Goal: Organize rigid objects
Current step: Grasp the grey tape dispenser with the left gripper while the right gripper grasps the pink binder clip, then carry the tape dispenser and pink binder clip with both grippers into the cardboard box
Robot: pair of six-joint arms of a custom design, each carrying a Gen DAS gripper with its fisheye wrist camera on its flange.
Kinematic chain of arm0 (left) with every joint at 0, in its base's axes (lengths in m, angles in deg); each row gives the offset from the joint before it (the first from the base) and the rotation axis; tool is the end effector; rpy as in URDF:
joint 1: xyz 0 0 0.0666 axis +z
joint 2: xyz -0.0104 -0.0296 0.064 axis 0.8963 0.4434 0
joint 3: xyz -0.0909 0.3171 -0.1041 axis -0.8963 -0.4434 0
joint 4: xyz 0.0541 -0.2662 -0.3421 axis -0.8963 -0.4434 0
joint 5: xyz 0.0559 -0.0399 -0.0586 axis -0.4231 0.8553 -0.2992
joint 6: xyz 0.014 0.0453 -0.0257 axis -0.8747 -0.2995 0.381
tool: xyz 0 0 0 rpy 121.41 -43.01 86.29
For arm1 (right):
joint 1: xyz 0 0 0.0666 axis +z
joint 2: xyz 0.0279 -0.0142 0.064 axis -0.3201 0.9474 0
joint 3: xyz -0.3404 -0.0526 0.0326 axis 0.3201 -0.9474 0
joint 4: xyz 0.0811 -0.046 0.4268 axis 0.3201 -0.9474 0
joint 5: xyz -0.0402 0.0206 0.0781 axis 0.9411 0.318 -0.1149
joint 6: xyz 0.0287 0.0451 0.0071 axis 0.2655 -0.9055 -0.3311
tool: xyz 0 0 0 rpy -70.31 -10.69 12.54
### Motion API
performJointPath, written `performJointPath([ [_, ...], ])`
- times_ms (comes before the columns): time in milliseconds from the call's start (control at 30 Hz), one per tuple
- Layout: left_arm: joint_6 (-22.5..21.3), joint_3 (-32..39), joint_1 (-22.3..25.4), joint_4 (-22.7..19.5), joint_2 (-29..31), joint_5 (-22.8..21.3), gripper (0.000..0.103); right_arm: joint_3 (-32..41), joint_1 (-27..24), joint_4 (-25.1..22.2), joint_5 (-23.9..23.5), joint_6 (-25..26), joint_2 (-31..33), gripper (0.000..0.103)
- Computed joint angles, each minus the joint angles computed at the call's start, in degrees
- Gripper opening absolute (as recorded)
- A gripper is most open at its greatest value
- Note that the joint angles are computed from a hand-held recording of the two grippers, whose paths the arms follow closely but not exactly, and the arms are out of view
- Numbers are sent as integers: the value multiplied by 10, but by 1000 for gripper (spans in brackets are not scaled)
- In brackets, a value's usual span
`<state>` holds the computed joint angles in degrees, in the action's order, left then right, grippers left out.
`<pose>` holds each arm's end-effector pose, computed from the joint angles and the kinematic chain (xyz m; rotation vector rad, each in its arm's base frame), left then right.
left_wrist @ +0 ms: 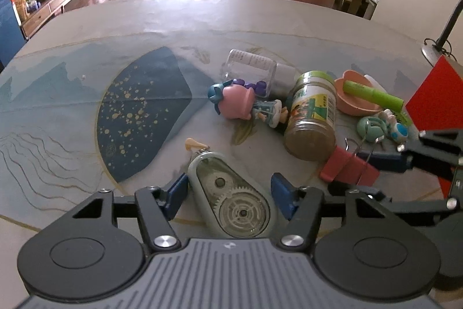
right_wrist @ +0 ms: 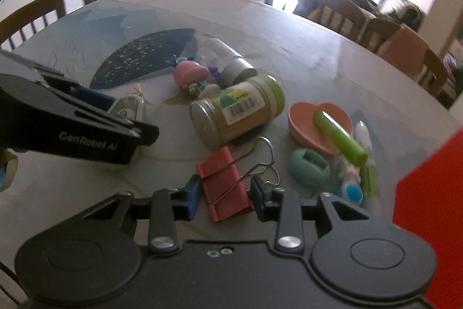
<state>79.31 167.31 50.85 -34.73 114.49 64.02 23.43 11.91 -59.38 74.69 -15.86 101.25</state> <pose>0.5427 -0.1225 0.3822 -0.0185 2.5255 -0.1274 0.5308 0.3102 0.3979 -0.6853 2.4144 0.1108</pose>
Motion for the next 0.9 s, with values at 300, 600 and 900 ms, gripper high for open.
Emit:
performJointPath([
  [300,17,-9,6,-12,-16,59,41,-36,3,-27,4,-115,-45,32],
  [600,6,-37,0,-17,-55,83,40,-89,2,-32,7,-189,-113,31],
  [900,-7,-43,-17,-15,-95,108,39,-101,-2,-30,8,-220,-173,31],
])
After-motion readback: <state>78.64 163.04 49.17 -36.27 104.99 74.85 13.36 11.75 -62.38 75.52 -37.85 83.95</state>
